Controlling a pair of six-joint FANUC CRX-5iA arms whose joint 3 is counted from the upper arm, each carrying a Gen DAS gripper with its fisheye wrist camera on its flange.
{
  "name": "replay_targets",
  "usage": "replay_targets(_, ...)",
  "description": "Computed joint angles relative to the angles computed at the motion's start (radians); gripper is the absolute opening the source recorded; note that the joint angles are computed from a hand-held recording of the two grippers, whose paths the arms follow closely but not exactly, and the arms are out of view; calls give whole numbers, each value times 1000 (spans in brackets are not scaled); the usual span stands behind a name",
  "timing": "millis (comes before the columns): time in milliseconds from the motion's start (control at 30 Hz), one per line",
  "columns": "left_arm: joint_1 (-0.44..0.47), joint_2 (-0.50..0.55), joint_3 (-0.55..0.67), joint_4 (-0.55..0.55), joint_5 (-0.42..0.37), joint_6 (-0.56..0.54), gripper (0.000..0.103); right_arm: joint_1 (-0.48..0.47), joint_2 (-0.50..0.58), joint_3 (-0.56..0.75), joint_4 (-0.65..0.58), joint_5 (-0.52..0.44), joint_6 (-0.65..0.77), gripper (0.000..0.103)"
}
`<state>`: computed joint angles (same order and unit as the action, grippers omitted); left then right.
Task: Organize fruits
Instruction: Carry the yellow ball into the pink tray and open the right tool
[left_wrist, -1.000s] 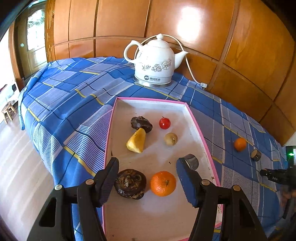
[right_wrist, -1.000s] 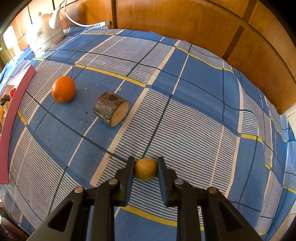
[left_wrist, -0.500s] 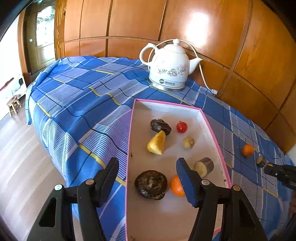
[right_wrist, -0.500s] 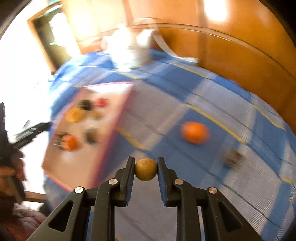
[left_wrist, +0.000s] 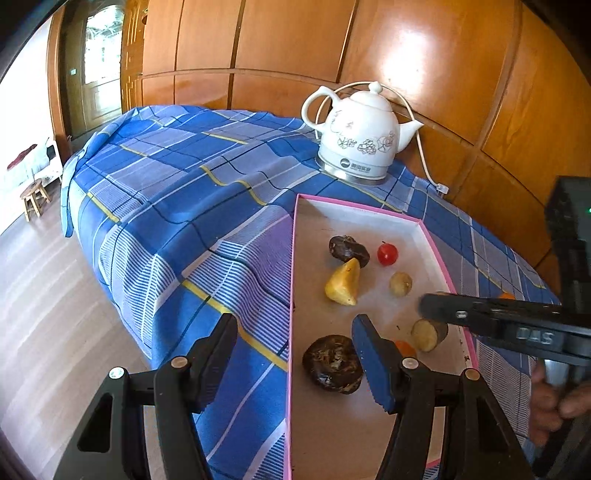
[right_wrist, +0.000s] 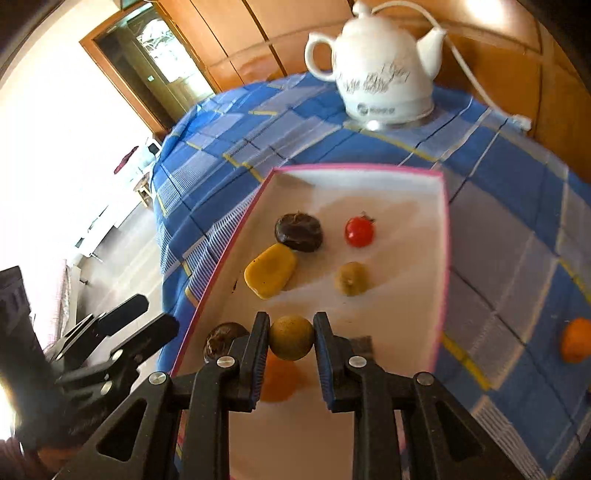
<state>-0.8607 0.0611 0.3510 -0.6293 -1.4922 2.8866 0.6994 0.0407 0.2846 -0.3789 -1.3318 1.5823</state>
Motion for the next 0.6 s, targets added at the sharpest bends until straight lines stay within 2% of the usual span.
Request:
replay_targets(133, 1, -2, -9, 6, 6, 2, 65, 9, -1, -13, -5, 5, -28, 32)
replay_targets(400, -8, 20, 12, 8, 11, -22, 65, 4, -75, -75, 28, 56, -12, 32)
replay_targets(600, -24, 42, 46, 1, 8, -51, 65, 24, -154, -152, 97, 91, 6, 32)
